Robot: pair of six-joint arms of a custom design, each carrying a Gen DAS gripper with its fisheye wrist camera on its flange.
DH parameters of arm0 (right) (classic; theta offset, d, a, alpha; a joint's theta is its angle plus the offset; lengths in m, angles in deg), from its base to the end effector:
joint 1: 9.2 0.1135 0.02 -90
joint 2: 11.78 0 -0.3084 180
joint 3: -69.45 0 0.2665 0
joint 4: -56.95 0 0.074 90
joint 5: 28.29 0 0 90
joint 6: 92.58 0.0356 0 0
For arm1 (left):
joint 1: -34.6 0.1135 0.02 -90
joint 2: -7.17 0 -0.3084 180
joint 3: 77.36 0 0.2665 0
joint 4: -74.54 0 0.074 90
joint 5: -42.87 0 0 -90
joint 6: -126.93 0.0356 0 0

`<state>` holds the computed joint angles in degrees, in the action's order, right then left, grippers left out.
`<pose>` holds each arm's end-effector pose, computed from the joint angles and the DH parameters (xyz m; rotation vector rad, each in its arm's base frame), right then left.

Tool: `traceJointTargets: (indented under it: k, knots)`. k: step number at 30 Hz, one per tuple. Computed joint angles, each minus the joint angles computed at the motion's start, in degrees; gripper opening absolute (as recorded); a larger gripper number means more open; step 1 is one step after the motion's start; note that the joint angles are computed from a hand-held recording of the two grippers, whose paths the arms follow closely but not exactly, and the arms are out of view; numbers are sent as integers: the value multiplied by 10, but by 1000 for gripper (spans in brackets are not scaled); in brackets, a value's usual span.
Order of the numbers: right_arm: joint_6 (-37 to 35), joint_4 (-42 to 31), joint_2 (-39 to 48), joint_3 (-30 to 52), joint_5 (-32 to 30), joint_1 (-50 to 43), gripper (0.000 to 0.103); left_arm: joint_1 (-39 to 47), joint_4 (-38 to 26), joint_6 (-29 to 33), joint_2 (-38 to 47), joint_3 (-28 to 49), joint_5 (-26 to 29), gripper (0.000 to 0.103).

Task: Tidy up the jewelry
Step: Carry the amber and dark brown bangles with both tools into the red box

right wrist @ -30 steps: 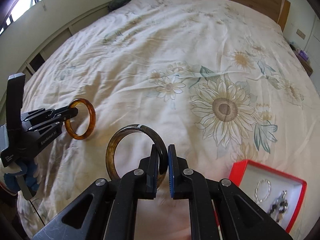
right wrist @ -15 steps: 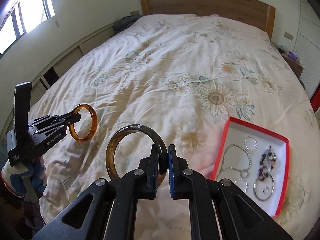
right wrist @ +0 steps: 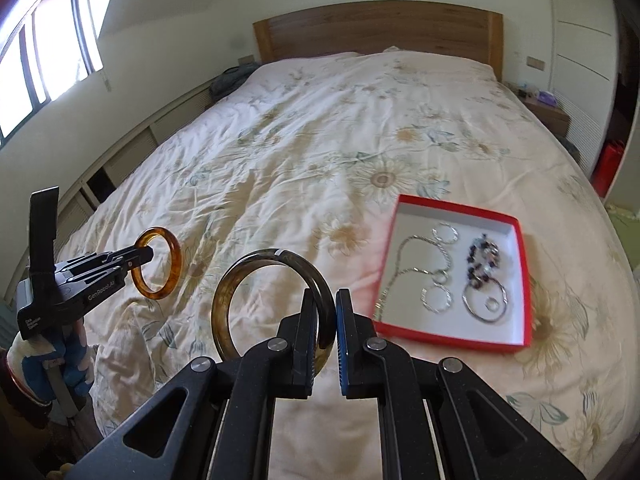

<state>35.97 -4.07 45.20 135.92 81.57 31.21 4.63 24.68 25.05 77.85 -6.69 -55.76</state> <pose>0.1462 0.1086 0.3319 0.1078 2.4065 0.2085 0.2234 -0.1227 0.3210 0.3162 2.4126 -0.1459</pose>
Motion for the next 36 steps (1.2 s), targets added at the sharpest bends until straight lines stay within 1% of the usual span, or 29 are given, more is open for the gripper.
traceJointTargets:
  k: [3, 7, 12, 16, 20, 24, 28, 31, 32, 33, 36]
  knots:
    - [-4, -14, -44, -23, -7, -28, 9, -47, -6, -22, 9, 10, -27, 9]
    - [-46, -29, -96, -46, -44, -112, 9, -93, -6, -42, 41, 33, -45, 9]
    - [-149, -31, -131, -66, -129, -280, 9, -148, -2, -60, 113, 86, -57, 9]
    - [-237, -17, -123, -75, -204, -417, 9, -175, 3, -64, 178, 138, -52, 9]
    - [-306, 17, -80, -85, -251, -516, 9, -192, 7, -60, 251, 198, -41, 9]
    - [-348, 69, -9, -89, -268, -566, 9, -201, 2, -54, 330, 271, -28, 9]
    - [-368, 130, 77, -81, -272, -586, 9, -208, -16, -40, 417, 365, -24, 9]
    - [-372, 180, 155, -64, -271, -590, 9, -213, -42, -29, 495, 459, -27, 9]
    - [-373, 192, 177, -57, -269, -588, 9, -213, -47, -28, 509, 476, -28, 9]
    - [-374, 205, 202, -49, -268, -587, 9, -214, -62, -27, 540, 514, -29, 9]
    - [-377, 232, 258, -27, -259, -579, 9, -214, -96, -24, 604, 595, -37, 9]
